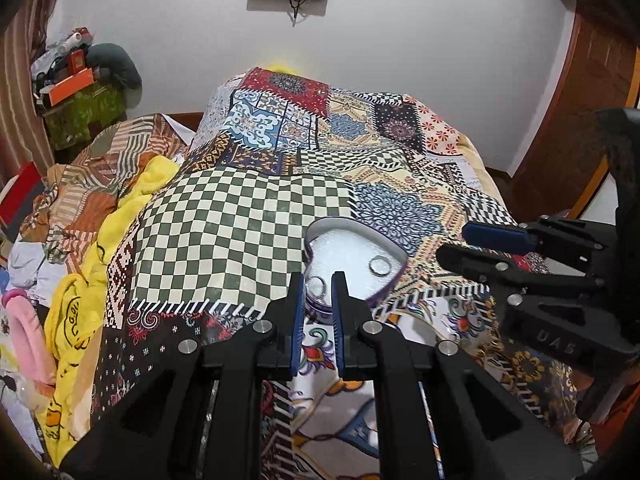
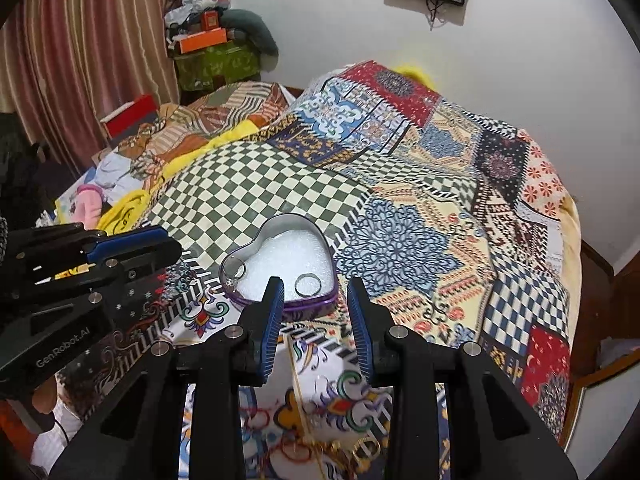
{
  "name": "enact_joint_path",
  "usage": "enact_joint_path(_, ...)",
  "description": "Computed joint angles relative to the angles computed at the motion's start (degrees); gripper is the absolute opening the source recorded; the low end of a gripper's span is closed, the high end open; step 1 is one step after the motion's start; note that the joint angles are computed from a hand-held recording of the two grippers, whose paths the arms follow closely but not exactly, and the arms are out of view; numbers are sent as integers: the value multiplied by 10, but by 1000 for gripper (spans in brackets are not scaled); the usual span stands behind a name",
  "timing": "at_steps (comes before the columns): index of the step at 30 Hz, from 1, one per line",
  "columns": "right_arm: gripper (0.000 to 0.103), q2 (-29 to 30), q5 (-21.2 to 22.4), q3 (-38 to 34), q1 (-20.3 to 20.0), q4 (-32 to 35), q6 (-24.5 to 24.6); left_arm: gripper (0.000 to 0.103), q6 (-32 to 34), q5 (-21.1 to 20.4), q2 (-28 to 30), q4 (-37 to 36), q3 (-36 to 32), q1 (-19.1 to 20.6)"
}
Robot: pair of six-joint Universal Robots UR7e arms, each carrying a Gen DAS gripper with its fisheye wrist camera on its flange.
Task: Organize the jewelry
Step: 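Open both tools to drop the rings onto the tin's foam, then grasp a red bracelet with the left tool while the right tool grasps a gold ring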
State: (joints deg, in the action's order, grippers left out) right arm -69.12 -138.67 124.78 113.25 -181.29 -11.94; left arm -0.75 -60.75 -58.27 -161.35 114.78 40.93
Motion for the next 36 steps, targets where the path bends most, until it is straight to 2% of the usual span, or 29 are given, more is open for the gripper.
enact_joint_path(11, 30, -58, -7, 56, 17, -23, 27, 35, -30, 12, -26, 11, 37, -40)
enact_joint_path(12, 31, -66, -6, 64, 16, -26, 28, 35, -32, 11, -27, 14, 38, -43)
enact_joint_path(14, 40, -78, -6, 77, 15, -32, 34, 35, -39, 8, -26, 21, 43, -48)
enact_joint_path(16, 44, -90, -5, 90, 12, -41, 36, 35, -43, 5, -24, 26, 46, -52)
enact_joint_path(24, 44, -137, 5, 135, -7, -44, 57, 35, -46, -4, -4, 40, 57, -64)
enact_joint_path(28, 44, -142, 0, 152, -14, -53, 58, 35, -53, -10, -1, 50, 63, -61)
enact_joint_path(36, 44, -148, 34, 180, -51, -53, 63, 36, -53, -18, 6, 56, 75, -57)
